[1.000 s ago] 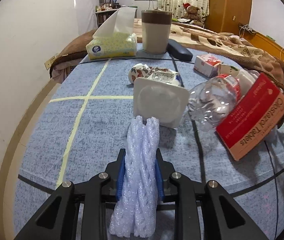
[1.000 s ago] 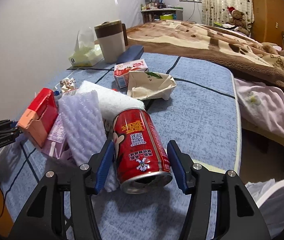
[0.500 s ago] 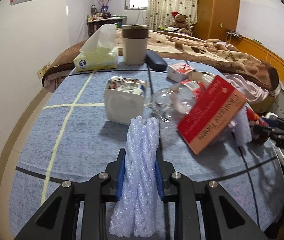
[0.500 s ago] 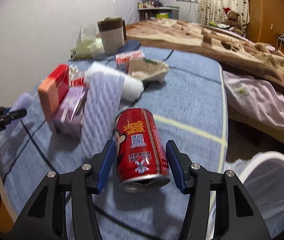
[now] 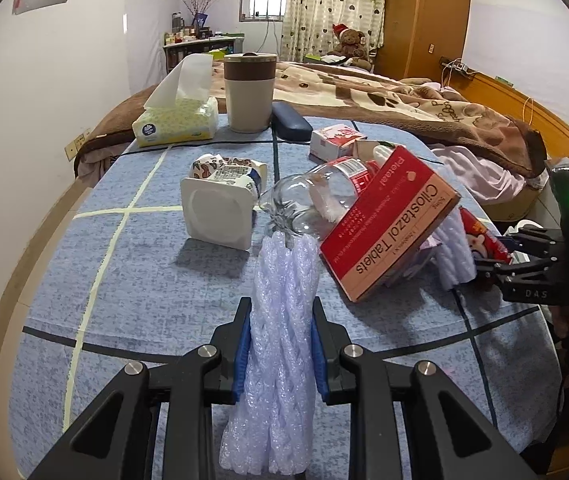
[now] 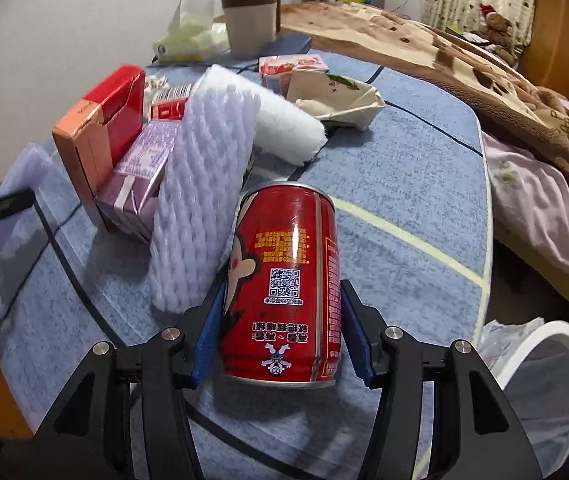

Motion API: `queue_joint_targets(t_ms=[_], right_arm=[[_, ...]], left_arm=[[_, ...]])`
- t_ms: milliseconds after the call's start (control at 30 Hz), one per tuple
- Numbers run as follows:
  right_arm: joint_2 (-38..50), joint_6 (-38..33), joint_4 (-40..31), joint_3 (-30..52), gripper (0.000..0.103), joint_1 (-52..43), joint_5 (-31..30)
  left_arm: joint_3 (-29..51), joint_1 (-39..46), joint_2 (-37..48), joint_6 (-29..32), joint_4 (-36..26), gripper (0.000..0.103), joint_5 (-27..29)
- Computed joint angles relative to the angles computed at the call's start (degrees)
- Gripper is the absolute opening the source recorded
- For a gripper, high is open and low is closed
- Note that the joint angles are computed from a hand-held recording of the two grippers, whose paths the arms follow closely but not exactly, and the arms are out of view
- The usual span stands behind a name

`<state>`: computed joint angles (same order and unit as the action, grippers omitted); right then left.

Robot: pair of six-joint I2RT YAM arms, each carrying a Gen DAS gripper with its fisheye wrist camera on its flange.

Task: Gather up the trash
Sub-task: 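Carry the red can with the right tool over the white wastebasket while the left tool carries the foam net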

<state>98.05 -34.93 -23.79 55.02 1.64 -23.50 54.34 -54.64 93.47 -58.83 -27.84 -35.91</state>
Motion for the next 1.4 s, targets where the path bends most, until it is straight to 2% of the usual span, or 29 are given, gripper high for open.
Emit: queue_joint_targets(t_ms=[267, 500, 800, 967, 1100, 1400], right_arm=[[-7.4, 1.4, 2.2, -5.7, 0.054, -4.0, -4.7], [-14.9, 1.5, -1.4, -8.2, 0.054, -11.1, -12.4], [-22.3, 0.4, -2.1, -11.2, 0.054, -20.5, -17.3], [-23.5, 0.6, -1.9, -11.2, 0.054, -26.7, -19.4], [-23.9, 0.2, 0.0, -12.2, 0.054, -30.2, -18.7], [-16.3, 0.4, 2.2, -9.4, 0.054, -36.8, -17.0]], left_arm=[[2.5, -2.7, 0.8, -0.4, -1.0, 0.026, -1.6], [7.0, -5.9, 2.6, 0.4, -0.6, 0.026, -3.6], [18.1, -10.2, 9.0, 3.3, -1.3, 0.026, -6.9], [25.0, -11.1, 14.3, 6.5, -0.1, 0.026, -6.0], [31.7, -11.7, 19.2, 9.8, 0.8, 0.026, -5.1], [48.8, -11.4, 31.5, 16.3, 0.5, 0.026, 0.6]])
